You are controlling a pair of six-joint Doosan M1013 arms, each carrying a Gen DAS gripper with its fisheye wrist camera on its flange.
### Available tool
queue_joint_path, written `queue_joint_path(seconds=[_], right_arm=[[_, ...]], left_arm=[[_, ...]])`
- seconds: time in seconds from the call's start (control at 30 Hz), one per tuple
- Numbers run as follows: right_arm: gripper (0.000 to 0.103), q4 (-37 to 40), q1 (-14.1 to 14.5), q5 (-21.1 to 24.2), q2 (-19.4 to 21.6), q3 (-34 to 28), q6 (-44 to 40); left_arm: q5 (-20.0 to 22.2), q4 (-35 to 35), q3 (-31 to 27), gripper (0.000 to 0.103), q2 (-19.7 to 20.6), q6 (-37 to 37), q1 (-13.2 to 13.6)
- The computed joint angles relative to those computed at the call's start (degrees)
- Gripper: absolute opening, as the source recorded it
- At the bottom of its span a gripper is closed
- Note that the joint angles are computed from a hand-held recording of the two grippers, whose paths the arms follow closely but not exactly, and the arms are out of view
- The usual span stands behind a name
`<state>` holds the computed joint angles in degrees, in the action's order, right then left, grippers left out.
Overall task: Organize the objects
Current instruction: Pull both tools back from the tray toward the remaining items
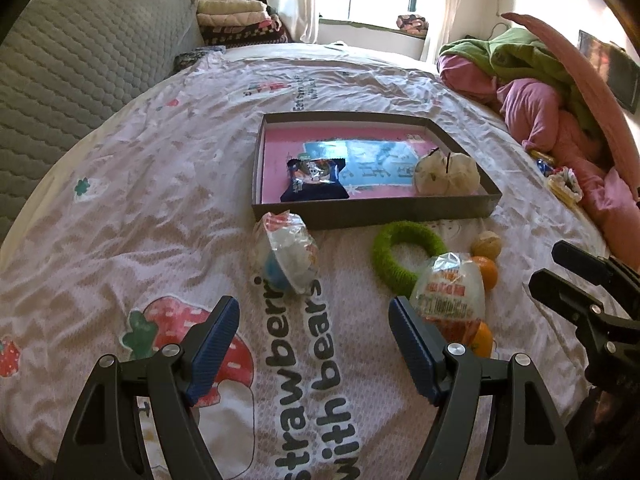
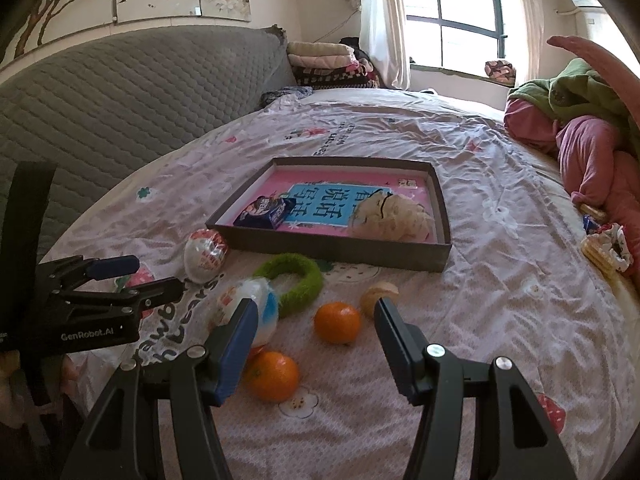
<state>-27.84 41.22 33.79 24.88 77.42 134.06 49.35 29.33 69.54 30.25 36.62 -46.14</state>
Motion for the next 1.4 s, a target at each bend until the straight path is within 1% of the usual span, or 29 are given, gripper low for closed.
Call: queue_joint_path(seconds=[0.6,0.87,1.4], right_arm=[[0.060,3.4,0.6,-0.3,-0.5,0.9,-2.5],[0.060,5.6,0.6,0.8,-0.5,1.4,-4.1],[0.060,11.9,0.6,3.2,0.5,1.0,-9.4]], left_arm=[[0.2,-2.2,1.4,0.078,-0.9,0.8,0.0],[0.5,-2.7,1.8,0.078,-1.0,0.9,-0.2],[0.9,-5.9,2.2,0.078,-0.7,2.1,0.0]])
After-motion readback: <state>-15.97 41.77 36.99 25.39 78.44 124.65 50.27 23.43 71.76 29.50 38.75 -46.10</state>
